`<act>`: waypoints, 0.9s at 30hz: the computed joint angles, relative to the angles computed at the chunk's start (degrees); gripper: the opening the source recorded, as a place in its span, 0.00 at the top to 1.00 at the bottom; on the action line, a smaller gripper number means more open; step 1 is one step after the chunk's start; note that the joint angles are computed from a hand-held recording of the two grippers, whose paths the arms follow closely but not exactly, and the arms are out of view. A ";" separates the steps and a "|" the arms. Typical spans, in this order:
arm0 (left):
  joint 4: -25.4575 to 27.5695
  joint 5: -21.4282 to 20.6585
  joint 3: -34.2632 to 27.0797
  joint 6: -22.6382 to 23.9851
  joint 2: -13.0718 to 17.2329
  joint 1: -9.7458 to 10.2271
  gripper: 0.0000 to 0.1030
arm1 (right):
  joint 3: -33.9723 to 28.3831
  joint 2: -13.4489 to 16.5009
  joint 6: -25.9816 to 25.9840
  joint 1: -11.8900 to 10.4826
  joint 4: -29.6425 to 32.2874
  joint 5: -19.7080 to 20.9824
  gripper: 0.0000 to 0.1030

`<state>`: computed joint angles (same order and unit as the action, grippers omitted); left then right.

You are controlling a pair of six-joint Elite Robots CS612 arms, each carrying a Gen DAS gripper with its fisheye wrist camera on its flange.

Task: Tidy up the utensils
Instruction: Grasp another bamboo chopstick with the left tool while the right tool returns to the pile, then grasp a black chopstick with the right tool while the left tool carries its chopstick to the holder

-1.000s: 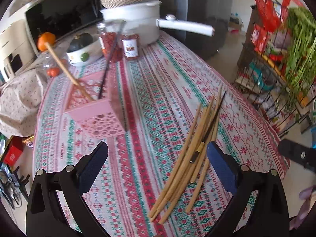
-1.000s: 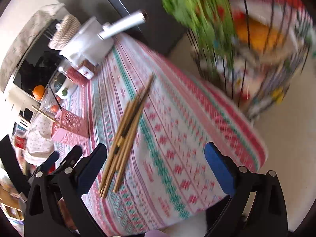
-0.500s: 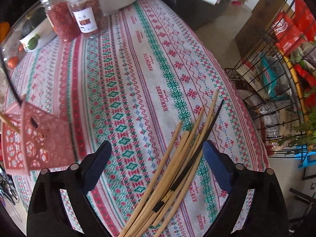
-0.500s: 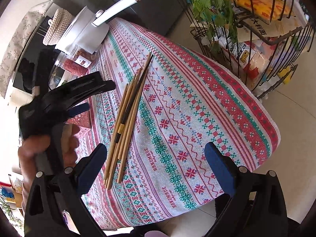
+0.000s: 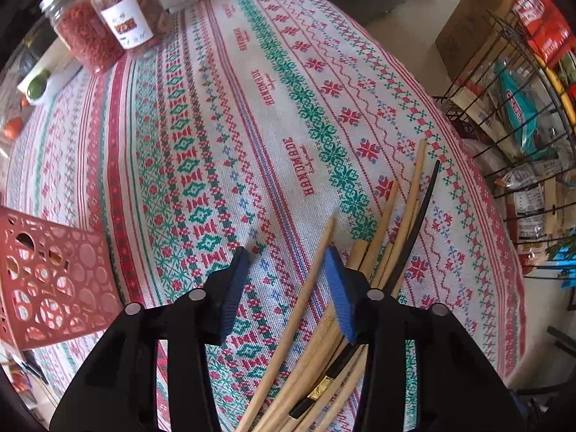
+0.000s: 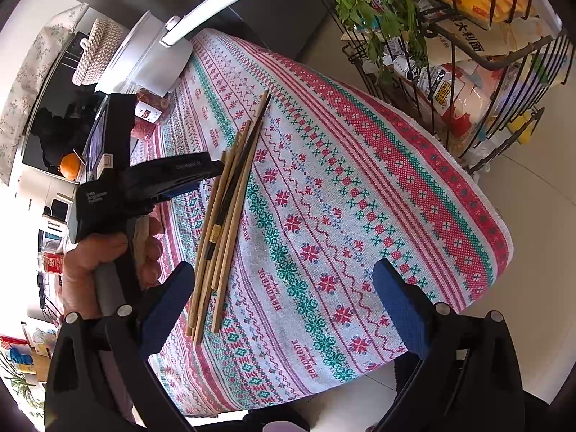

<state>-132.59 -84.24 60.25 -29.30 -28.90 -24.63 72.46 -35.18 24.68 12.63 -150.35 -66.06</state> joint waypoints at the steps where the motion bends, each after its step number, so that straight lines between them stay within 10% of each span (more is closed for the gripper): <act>1: -0.36 -0.05 0.08 0.62 -0.01 -0.08 0.68 | -0.04 0.02 -0.02 0.02 0.03 -0.27 0.07; 5: -1.49 0.73 1.03 1.55 -0.38 -0.56 0.92 | -0.33 0.20 0.19 0.30 0.22 -1.48 0.07; 22: -33.15 6.83 31.23 -2.70 -15.77 -2.11 0.96 | -13.44 6.33 -0.11 3.43 3.95 -13.43 0.07; 27: -40.85 8.71 36.43 -3.51 -18.31 -2.55 0.96 | -28.73 13.87 5.73 3.20 17.61 -12.38 0.36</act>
<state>-173.44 -75.53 96.69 -32.81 -47.21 -27.18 43.72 -21.32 30.41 15.83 -132.74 -78.43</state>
